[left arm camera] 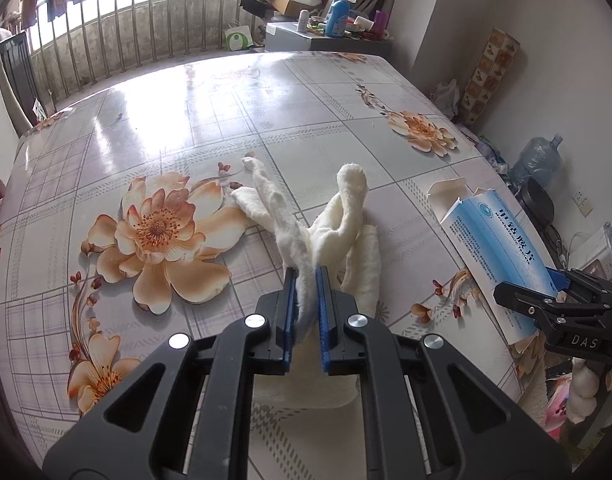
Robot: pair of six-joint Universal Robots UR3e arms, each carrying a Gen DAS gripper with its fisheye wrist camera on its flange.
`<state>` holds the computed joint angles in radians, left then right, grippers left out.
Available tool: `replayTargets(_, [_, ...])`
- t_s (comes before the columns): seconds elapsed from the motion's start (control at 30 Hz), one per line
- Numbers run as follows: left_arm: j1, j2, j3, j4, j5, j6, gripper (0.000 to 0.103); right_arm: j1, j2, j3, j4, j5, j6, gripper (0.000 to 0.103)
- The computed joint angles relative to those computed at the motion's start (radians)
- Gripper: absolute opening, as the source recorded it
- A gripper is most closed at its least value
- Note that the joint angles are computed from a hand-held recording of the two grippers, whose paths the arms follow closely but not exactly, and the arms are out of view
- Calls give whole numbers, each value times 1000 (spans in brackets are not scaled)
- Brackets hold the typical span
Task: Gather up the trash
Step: 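Lift the white glove with the left tool while the right tool holds the box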
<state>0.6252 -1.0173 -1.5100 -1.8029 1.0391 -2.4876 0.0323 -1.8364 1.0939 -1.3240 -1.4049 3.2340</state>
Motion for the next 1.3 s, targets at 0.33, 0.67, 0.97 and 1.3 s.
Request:
replayTargets(0.33, [-113, -37, -29, 116, 76, -110, 8, 13, 27, -21, 1, -11, 5, 71])
replayTargets(0.67, [-140, -40, -42, 148, 94, -135, 8, 41, 48, -37, -4, -32, 21, 71])
replayTargets(0.97, [-137, -30, -55, 157, 94, -133, 8, 112, 86, -59, -16, -102, 24, 76])
replayTargets(1.3, [-97, -9, -41, 121, 79, -91, 8, 98, 70, -56, -13, -83, 41, 70])
